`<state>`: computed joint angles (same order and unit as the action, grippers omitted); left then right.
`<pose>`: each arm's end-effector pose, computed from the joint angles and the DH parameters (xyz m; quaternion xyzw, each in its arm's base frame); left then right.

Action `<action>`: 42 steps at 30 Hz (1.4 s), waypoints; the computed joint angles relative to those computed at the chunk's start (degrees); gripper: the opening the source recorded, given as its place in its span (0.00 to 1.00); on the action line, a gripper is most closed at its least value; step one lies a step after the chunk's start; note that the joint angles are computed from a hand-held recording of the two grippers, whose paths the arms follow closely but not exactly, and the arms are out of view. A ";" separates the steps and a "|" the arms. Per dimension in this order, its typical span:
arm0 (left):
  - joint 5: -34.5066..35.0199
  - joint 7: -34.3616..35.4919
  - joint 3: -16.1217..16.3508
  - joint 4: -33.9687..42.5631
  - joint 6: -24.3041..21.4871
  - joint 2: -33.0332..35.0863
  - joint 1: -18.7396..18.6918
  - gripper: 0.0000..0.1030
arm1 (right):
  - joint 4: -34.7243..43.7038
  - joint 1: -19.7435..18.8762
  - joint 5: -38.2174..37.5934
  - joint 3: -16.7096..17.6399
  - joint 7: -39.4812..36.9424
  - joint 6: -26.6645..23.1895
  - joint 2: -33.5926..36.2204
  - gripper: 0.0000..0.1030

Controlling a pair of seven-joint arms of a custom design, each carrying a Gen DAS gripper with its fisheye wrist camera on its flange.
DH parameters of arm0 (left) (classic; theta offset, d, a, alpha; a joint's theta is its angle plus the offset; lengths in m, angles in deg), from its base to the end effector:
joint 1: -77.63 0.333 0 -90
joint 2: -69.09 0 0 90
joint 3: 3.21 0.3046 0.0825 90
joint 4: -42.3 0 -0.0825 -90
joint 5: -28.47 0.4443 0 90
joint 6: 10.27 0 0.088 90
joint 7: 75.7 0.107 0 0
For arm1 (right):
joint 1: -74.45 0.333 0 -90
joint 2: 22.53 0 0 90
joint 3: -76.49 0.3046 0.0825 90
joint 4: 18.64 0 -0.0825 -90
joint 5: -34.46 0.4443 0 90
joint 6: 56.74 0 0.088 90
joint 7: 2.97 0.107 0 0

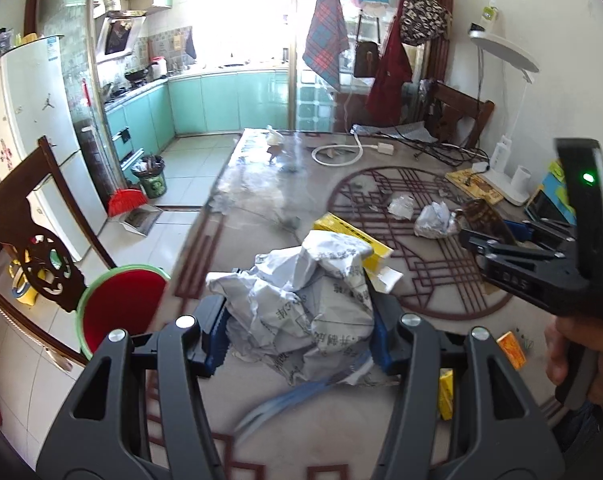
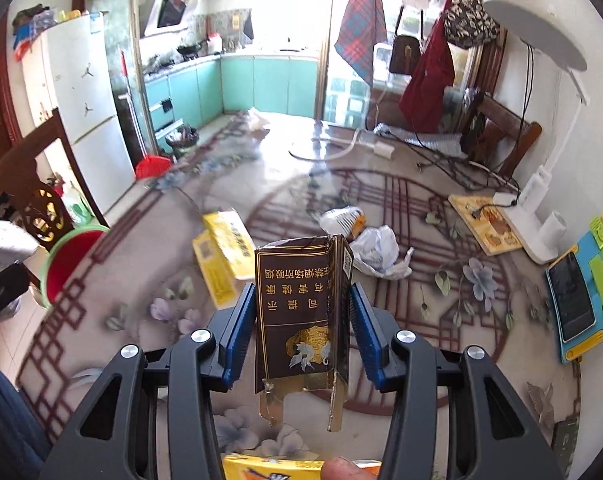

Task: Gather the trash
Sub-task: 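Carry the paper ball over the red bin and open the left gripper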

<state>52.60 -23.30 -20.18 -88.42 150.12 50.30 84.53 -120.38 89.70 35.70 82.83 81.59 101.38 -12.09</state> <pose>0.5492 -0.1284 0.5394 -0.6744 0.6003 -0.2922 0.3154 0.6686 0.2583 0.5158 -0.7783 0.4912 -0.2215 0.3222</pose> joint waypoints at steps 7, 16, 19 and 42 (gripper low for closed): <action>-0.16 0.05 1.70 -0.82 -1.93 -5.02 4.03 0.51 | -0.04 1.47 4.29 2.44 -4.61 1.24 -1.47 0.44; 0.86 1.67 3.73 -1.62 -3.53 -7.11 10.28 0.51 | 4.88 5.21 5.89 4.66 -7.71 0.16 1.18 0.44; 0.69 2.30 4.69 -2.39 -3.65 -6.93 11.87 0.51 | 7.45 6.65 5.09 5.24 -7.91 -0.61 3.05 0.44; 0.03 6.99 13.66 2.24 3.02 14.27 12.16 0.51 | 29.40 14.91 -2.22 5.69 -6.12 -9.18 20.14 0.45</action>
<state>52.63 -16.31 -6.52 -86.18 153.14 64.57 96.68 -90.97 104.61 33.47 88.53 75.47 92.20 8.05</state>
